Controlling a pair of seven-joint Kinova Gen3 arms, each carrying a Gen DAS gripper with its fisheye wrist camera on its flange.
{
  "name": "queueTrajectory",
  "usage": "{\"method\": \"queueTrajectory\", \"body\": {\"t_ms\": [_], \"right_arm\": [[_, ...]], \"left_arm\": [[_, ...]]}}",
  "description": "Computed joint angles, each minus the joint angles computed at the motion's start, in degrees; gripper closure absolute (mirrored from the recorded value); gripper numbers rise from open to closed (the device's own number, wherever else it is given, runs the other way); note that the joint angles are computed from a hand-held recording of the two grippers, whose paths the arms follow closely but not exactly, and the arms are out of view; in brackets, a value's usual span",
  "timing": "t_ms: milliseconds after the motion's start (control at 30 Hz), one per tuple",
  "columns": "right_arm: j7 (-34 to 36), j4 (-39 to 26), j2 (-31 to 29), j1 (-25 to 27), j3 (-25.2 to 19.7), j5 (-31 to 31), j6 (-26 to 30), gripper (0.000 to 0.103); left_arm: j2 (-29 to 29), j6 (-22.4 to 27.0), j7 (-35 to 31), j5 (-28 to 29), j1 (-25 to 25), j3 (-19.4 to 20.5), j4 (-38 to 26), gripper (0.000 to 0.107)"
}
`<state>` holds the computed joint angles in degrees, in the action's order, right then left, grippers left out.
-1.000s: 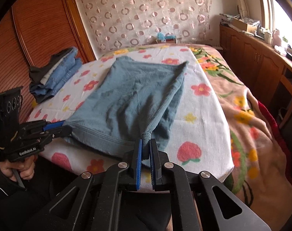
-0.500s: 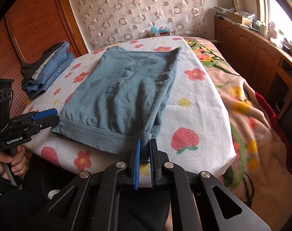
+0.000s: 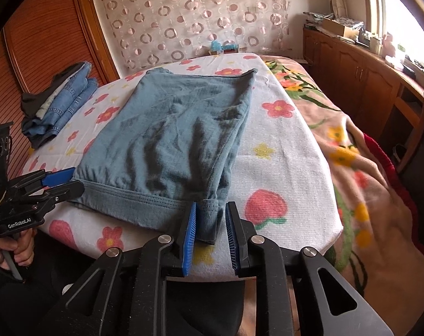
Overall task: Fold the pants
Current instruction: 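Grasp the folded hem with the right gripper and tuck it under, then close the right gripper on the folded end of the blue garment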
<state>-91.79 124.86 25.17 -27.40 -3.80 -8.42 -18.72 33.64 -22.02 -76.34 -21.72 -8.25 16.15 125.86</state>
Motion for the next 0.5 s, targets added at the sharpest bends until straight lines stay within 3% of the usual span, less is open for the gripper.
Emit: {"method": "queueTrajectory", "body": {"t_ms": [233,500], "right_arm": [[2.44,-0.03,0.36,-2.03,1.78,-1.31,-0.65,0.080],[-0.24,-0.41,0.52,2.34,-1.77,1.99,0.04,0.080]], "left_arm": [[-0.01,-0.93,-0.09,-0.01,0.50,-0.50,0.42,0.060],[-0.16,-1.01,-0.53,0.55,1.43,-1.26,0.42,0.060]]}}
